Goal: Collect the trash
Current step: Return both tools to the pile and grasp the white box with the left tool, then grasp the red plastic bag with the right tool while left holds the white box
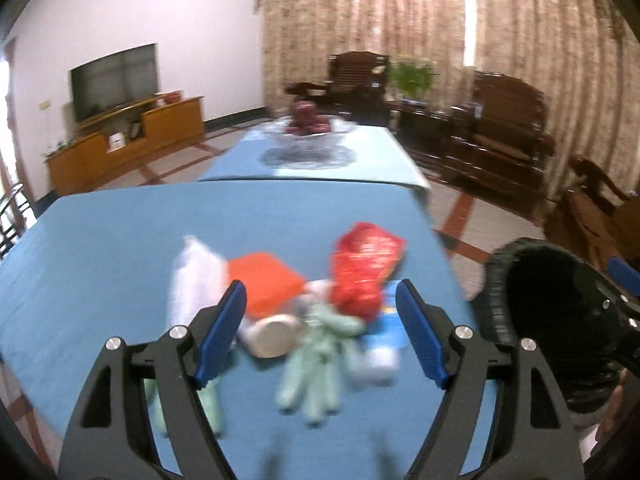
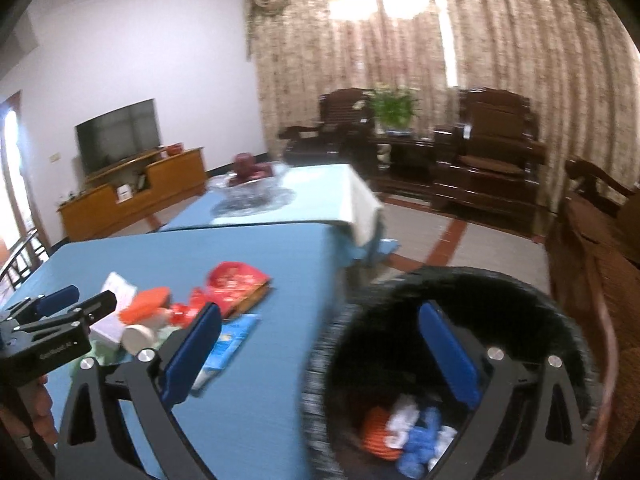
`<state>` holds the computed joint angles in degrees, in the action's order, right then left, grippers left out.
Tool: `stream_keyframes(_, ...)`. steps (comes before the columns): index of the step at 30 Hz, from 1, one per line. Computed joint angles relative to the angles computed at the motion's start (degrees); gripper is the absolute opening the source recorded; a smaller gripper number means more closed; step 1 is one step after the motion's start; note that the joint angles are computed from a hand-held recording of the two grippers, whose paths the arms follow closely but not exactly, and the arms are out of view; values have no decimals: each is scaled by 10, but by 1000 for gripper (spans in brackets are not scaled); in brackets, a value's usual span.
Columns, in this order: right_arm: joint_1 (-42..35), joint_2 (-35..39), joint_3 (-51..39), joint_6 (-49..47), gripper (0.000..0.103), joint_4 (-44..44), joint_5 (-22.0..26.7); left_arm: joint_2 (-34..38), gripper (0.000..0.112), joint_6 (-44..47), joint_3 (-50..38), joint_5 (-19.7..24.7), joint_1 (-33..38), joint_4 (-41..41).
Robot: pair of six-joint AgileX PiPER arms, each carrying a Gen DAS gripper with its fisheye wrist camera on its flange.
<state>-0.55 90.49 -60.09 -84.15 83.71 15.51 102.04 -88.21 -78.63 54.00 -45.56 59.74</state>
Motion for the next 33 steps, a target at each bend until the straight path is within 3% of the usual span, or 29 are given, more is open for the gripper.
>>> stream_keyframes(7,89,29,-21,-42,97,54,-38,-66,75,-36,102,-5,46,7)
stream_keyframes(15,144,75,-48,-116,96,124,-72,-82,73,-43,167,-77,122,2)
stream_keyframes(25,173,132,-96,6,94,2,-85,-66,65,-54,199,-168,181,-12)
stream_keyframes(30,175,156,-118,64,87,-57,-75,-61,45,-35,196,-200,200,-31)
stream_keyframes(33,177,175,-137,122,83,-115,-70,-58,39,-38,192,-202,200,-29)
